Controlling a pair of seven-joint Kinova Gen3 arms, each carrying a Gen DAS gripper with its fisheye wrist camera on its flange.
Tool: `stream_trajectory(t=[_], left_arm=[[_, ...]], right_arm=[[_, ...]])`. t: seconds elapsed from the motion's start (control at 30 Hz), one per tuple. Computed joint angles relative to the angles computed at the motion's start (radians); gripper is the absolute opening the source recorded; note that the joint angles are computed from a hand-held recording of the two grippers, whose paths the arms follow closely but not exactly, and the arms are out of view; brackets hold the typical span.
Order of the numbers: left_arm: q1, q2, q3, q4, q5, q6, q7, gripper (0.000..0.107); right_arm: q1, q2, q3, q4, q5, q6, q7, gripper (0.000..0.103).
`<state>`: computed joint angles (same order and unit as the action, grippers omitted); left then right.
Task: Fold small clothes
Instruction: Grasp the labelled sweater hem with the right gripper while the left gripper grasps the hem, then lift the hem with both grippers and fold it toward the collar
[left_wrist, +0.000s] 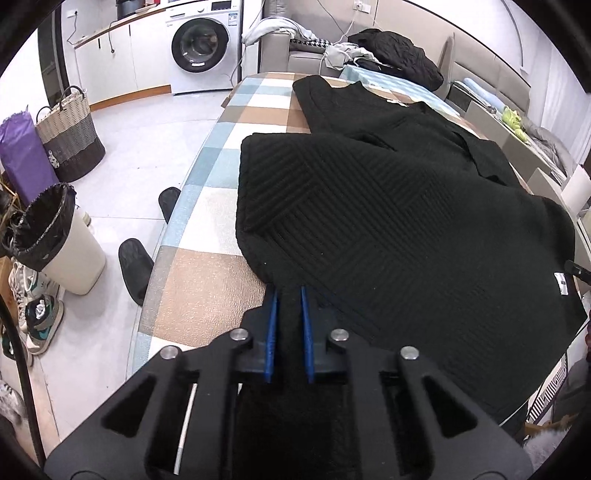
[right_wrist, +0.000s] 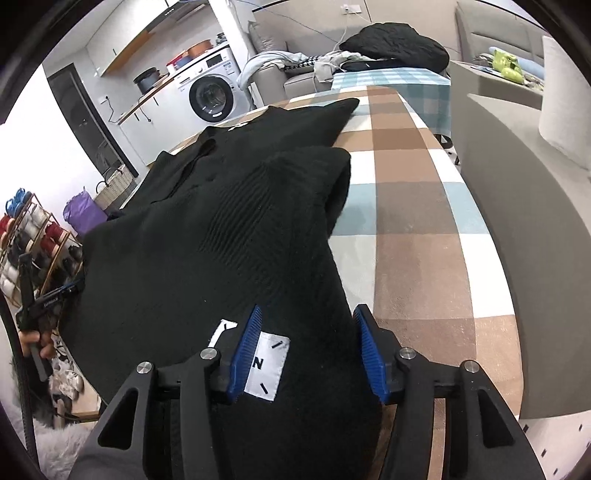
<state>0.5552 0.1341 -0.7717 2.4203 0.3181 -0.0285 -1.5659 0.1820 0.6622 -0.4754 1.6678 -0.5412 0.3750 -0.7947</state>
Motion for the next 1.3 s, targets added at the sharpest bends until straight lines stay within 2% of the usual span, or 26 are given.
stream_trajectory(t=[0.07, 0.13, 0.2, 0.33, 0.43, 0.5, 0.57, 0.67, 0.83, 0.97, 1.03, 1.07, 1.13, 1.17, 1.2, 1.27, 1.3], left_arm=[[0.025, -0.01, -0.02, 0.016, 0.049, -0.024, -0.038, 0.006], [0.04, -0.034, -0.029, 0.031, 0.13, -0.049, -0.109, 0.006], [0.031, -0.067, -0.004, 0.05, 0.21, -0.092, -0.191, 0.006], [-0.12, -0.153, 0.176, 0.077, 0.37, -0.163, -0.353, 0.006], [-0.251, -0.208, 0.314, 0.071, 0.478, -0.185, -0.472, 0.006], [-0.344, -0.222, 0.401, 0.057, 0.49, -0.187, -0.499, 0.006], [-0.437, -0.216, 0.474, 0.034, 0.437, -0.19, -0.461, 0.006], [-0.576, -0.183, 0.563, -0.018, 0.315, -0.167, -0.356, 0.006], [-0.807, -0.064, 0.717, -0.153, 0.111, -0.115, -0.175, 0.006], [-0.972, 0.054, 0.846, -0.261, -0.051, -0.042, -0.022, 0.006], [-0.974, 0.101, 0.842, -0.306, -0.129, 0.002, 0.059, 0.006], [-0.947, 0.116, 0.815, -0.317, -0.169, 0.007, 0.1, 0.007], [-0.872, 0.145, 0.73, -0.329, -0.241, 0.011, 0.181, 0.015], [-0.852, 0.156, 0.709, -0.341, -0.268, 0.03, 0.214, 0.023], [-0.851, 0.167, 0.707, -0.361, -0.278, 0.064, 0.231, 0.033], [-0.898, 0.184, 0.758, -0.372, -0.255, 0.084, 0.216, 0.04], [-0.942, 0.188, 0.805, -0.369, -0.228, 0.078, 0.184, 0.041]], right_arm=[[0.009, -0.002, -0.021, 0.012, 0.03, -0.028, -0.024, 0.037], [0.031, -0.003, -0.062, 0.033, 0.098, -0.078, -0.069, 0.008], [0.097, 0.0, -0.146, 0.068, 0.107, -0.136, -0.051, 0.006], [0.249, 0.014, -0.331, 0.123, 0.064, -0.22, 0.044, 0.005], [0.349, 0.033, -0.47, 0.147, 0.096, -0.285, 0.028, 0.005], [0.394, 0.047, -0.549, 0.159, 0.177, -0.341, -0.045, 0.004], [0.392, 0.044, -0.564, 0.148, 0.251, -0.365, -0.126, 0.004], [0.325, 0.016, -0.512, 0.1, 0.32, -0.382, -0.248, 0.005], [0.106, -0.005, -0.28, -0.05, 0.398, -0.344, -0.451, 0.005], [-0.06, 0.046, -0.095, -0.207, 0.455, -0.233, -0.614, 0.004], [-0.135, 0.073, -0.002, -0.285, 0.459, -0.151, -0.669, 0.004], [-0.168, 0.082, 0.042, -0.316, 0.438, -0.119, -0.673, 0.005], [-0.207, 0.105, 0.107, -0.371, 0.367, -0.055, -0.647, 0.007], [-0.226, 0.115, 0.139, -0.398, 0.342, -0.016, -0.643, 0.009], [-0.234, 0.13, 0.153, -0.427, 0.334, 0.025, -0.641, 0.013], [-0.22, 0.151, 0.138, -0.466, 0.345, 0.088, -0.653, 0.022], [-0.203, 0.158, 0.119, -0.469, 0.333, 0.098, -0.64, 0.035]])
